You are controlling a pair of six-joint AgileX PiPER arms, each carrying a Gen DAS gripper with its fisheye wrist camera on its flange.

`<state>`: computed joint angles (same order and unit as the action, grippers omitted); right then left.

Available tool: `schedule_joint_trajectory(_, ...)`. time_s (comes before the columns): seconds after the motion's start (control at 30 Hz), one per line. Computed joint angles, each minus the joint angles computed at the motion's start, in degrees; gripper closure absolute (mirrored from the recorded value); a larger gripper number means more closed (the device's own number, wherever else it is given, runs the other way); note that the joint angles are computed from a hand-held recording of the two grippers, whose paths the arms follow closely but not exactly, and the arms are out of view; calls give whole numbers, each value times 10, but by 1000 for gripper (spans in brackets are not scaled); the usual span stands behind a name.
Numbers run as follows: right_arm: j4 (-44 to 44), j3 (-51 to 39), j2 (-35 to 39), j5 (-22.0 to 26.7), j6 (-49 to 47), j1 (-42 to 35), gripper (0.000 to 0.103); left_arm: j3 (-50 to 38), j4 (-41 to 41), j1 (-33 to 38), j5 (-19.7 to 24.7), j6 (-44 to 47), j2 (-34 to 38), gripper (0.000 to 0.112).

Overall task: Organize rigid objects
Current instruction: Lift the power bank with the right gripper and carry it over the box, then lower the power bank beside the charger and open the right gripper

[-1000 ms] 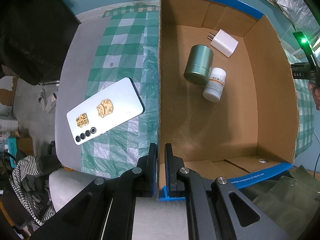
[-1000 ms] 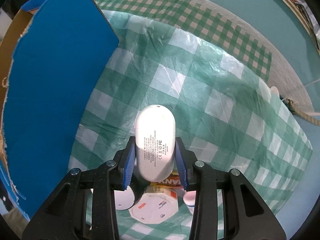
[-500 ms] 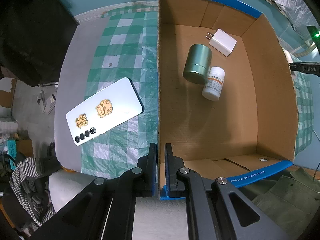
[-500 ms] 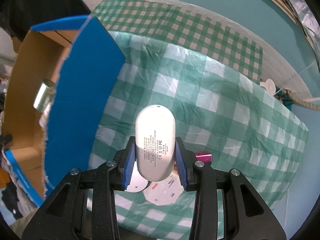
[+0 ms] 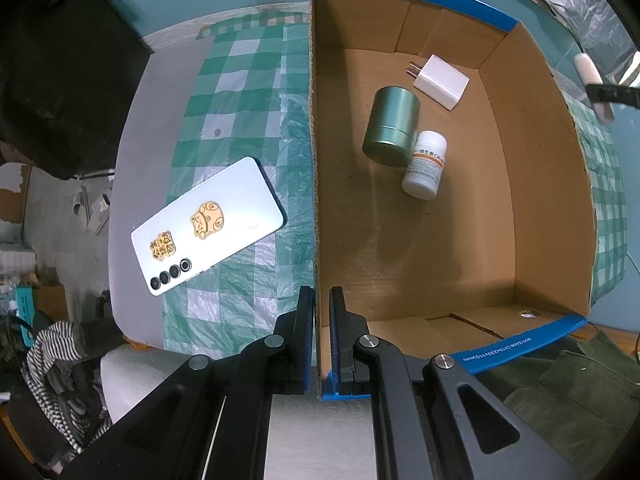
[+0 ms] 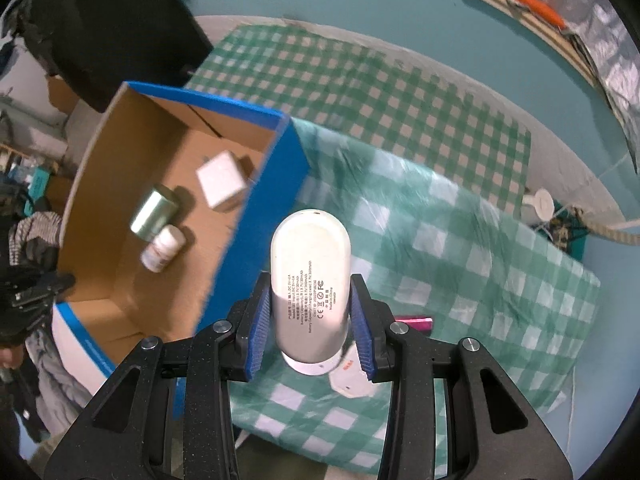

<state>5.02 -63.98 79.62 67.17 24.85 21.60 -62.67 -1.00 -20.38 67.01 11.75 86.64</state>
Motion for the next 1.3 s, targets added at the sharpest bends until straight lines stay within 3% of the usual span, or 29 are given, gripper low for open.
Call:
schedule_joint_trajectory(0.53,-11,-169,129,24,-10,71,66,1,-3,4,1,11,-2,105)
schedule_joint_trajectory(0.77,-6,-184,177,15,-15,83,66,6,-6,10,0,14,-7,105)
schedule_joint_trajectory(1.3,7,-176,211,-6,-25,86,66,1,-8,17,3,23,-5,105)
